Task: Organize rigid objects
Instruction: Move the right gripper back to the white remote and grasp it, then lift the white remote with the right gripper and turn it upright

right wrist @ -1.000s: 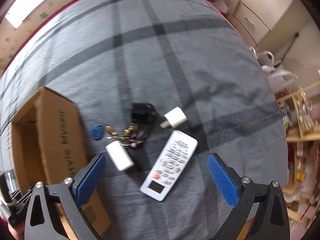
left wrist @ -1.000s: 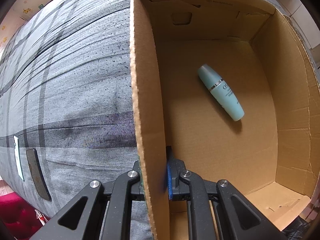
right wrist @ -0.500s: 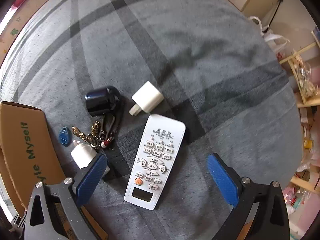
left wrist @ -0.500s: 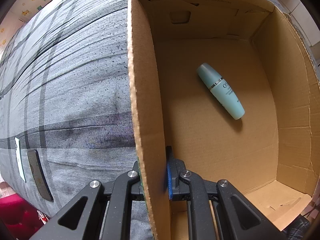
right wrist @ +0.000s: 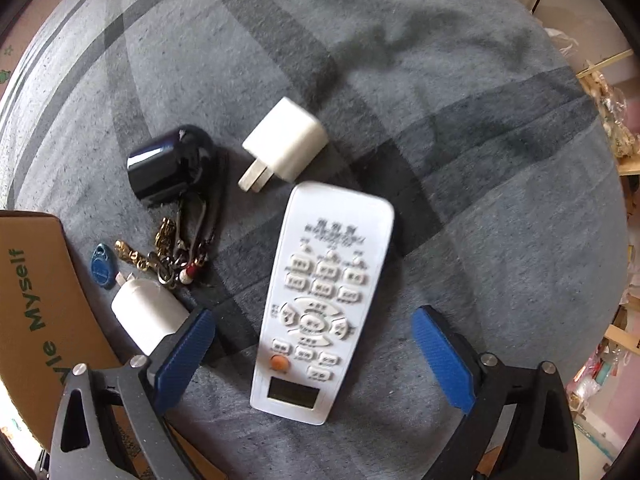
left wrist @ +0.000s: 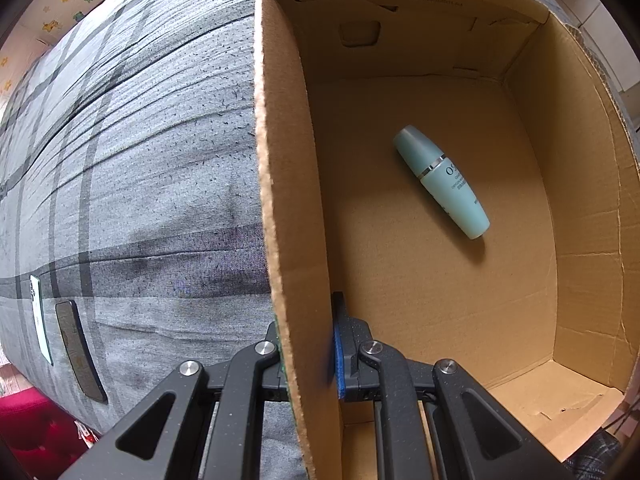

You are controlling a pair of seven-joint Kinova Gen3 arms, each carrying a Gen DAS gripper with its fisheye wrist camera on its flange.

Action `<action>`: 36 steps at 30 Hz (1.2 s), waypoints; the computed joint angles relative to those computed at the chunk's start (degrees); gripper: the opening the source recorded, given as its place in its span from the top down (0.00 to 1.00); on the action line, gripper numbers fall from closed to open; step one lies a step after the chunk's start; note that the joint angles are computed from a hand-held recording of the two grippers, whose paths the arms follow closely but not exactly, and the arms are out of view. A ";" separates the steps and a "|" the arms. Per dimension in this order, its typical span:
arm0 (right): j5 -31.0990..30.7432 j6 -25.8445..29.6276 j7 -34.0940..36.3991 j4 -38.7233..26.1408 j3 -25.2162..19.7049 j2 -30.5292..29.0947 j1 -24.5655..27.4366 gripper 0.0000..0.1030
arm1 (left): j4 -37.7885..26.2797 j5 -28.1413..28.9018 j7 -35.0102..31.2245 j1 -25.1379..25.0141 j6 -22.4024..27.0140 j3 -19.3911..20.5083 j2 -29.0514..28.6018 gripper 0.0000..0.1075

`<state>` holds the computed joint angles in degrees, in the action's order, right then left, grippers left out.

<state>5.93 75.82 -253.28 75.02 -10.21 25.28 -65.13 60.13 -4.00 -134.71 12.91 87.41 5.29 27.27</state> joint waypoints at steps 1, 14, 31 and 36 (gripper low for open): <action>-0.01 -0.95 0.17 0.34 0.00 0.08 0.22 0.12 | -0.01 0.00 0.06 0.03 -0.02 -0.01 0.01 0.89; -1.97 -4.64 4.03 1.21 -0.31 0.22 1.33 0.50 | 0.24 0.19 -0.09 -0.04 -0.15 0.07 -0.27 0.89; -1.81 9.56 5.24 -10.87 0.62 1.92 -1.28 0.53 | -0.10 0.74 -0.30 -0.27 0.06 0.18 -0.47 0.89; -0.37 12.59 2.86 -12.99 0.96 1.22 -2.79 0.53 | -0.03 0.87 -0.58 -0.29 0.00 0.23 -0.65 0.89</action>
